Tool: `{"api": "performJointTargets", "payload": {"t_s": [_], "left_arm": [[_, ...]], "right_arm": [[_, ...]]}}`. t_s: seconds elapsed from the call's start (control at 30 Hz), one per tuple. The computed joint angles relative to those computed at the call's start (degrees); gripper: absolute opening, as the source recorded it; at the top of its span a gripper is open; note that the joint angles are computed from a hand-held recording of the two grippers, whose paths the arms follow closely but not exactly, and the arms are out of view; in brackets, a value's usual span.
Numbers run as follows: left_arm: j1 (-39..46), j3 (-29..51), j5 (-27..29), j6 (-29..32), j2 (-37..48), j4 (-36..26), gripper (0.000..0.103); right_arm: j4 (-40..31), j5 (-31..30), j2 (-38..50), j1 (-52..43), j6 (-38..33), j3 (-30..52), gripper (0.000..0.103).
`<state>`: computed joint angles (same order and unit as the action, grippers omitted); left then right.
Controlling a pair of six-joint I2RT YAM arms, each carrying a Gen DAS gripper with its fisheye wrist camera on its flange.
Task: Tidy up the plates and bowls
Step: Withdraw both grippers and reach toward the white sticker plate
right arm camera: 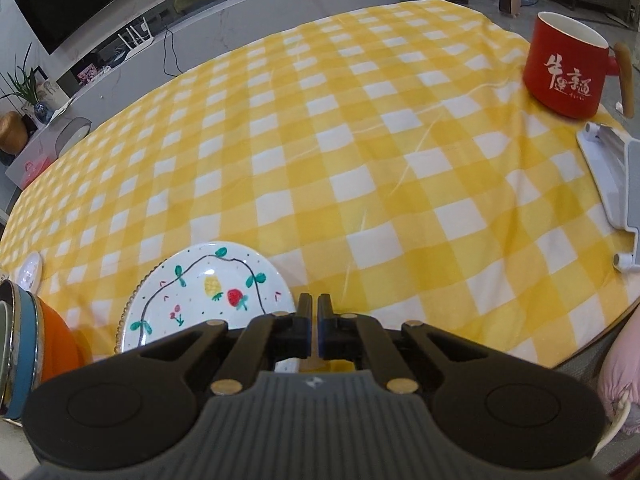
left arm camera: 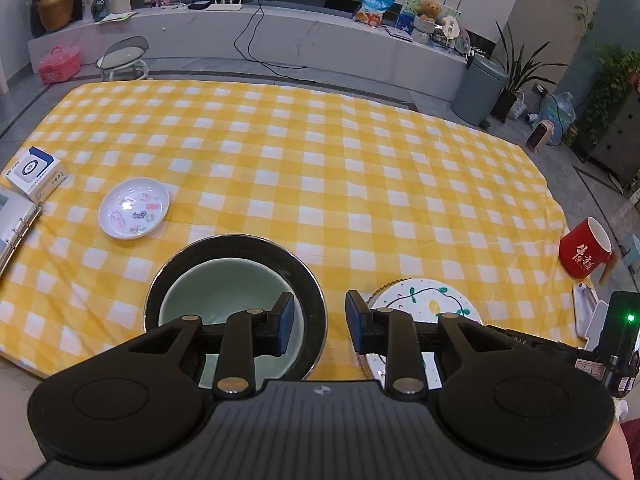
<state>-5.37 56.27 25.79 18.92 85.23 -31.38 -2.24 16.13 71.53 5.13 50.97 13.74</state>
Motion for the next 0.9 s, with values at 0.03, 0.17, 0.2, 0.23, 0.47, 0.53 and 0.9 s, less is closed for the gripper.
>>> {"api": "performJointTargets", "payload": {"t_s": [0.03, 0.17, 0.2, 0.23, 0.47, 0.53, 0.9], "left_arm": [[0.1, 0.2, 0.1, -0.1, 0.2, -0.1, 0.034], [0.4, 1.4, 1.0, 0.0, 1.5, -1.2, 0.034], [0.5, 1.5, 1.0, 0.0, 1.7, -1.4, 0.034], [0.5, 1.6, 0.9, -0.1, 1.9, -1.4, 0.034], [0.0, 1.4, 0.0, 0.0, 1.6, -1.1, 0.035], [0.3, 1.6, 0.2, 0.0, 1.6, -1.1, 0.036], [7.8, 7.1, 3.1, -0.6, 4.6, -0.9, 0.043]], "right_arm": [[-0.1, 0.3, 0.4, 0.2, -0.1, 0.2, 0.000], [-0.6, 1.8, 1.7, 1.4, -0.9, 1.2, 0.000], [-0.7, 2.2, 2.4, 1.7, -1.1, 1.5, 0.000], [-0.6, 2.5, 3.3, 2.0, -1.1, 1.9, 0.000], [-2.3, 6.2, 7.7, 6.4, -0.9, 5.2, 0.001], [-3.5, 8.2, 8.7, 7.7, -0.6, 6.3, 0.003], [-10.6, 6.1, -9.2, 3.8, -2.6, 6.8, 0.027]]}}
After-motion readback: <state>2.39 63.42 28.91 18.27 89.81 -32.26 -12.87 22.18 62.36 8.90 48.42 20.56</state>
